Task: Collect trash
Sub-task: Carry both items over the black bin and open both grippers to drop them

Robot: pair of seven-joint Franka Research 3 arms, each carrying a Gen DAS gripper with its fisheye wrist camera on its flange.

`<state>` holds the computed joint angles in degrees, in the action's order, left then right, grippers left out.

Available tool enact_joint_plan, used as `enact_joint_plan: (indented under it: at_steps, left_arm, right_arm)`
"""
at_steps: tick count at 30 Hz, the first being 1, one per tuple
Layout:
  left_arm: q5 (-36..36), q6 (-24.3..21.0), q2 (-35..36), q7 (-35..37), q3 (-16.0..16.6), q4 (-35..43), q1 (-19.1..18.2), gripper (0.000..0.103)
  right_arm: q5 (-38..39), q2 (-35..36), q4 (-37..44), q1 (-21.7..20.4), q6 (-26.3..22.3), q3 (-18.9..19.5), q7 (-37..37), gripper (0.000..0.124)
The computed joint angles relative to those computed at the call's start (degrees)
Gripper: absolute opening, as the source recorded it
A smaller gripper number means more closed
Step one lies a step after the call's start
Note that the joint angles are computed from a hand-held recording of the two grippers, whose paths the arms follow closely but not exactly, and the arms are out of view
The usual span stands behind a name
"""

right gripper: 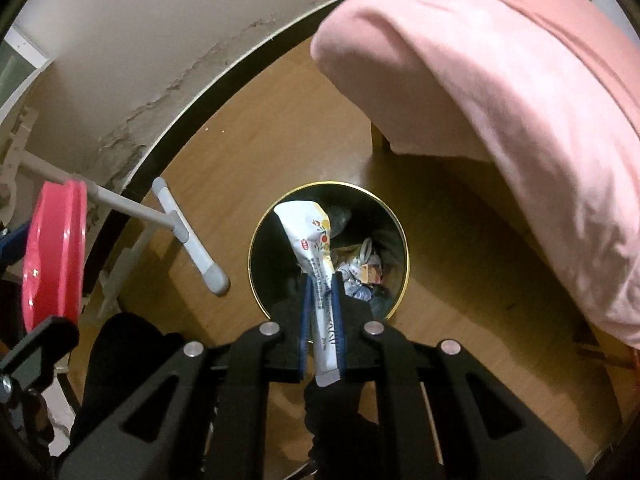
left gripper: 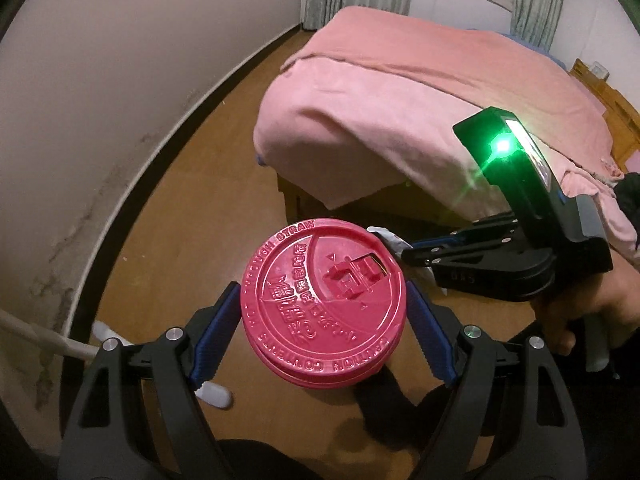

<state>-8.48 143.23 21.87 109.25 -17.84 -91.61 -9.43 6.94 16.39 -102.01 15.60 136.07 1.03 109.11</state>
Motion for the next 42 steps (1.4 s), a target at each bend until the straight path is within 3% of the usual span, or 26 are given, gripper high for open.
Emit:
enact_joint_plan:
  at_steps: [8,10,12,14,28,32,42]
  left_arm:
    - [3.05,-1.64,4.62,-2.85,0.70,3.37,-1.21,0.079]
    - [3.74,-1.84,5.02,-3.41,0.75,3.74,-1.37,0.079]
    - [3.86,-2.01,5.64,-3.63,0.55,4.23,-1.31,0.079]
    - [4.24,-2.26,6.10,-3.93,0.54,4.67,-1.42,0.079]
    - [3.57,-2.99,9.48,-4.52,-0.39,8.27,-2.19,0.081]
    - [3.58,-4.83,10.85,-5.19,-0.65,11.02,-2.65,0.090]
    - [3.48,-3.27,6.01,-3.92,-0.84,7.09,-2.09,0.092]
  right_arm:
    - [1.57,1.25,-0.56,-0.08,1.75,0.17,-0.45,0.011]
    - [2.29,1.50,-0.59,-0.31,1.95,0.25,-0.88,0.022]
    - [1.45,0.86,-1.46,0.05,2.85,-0.20,0.17,0.066]
    - [0.61,-0.09,-3.01,0.27,5.25,-0.56,1.16,0.067]
    - [0.35,-3.15,-8.46,-1.42,9.20,-1.64,6.49,0.067]
    - [-0.17,-4.16,-9.97,-1.91,10.63,-1.79,8.70,0.067]
    - [-2.30,-4.32,-10.05,-1.58,10.96,-1.54,11.16,0.067]
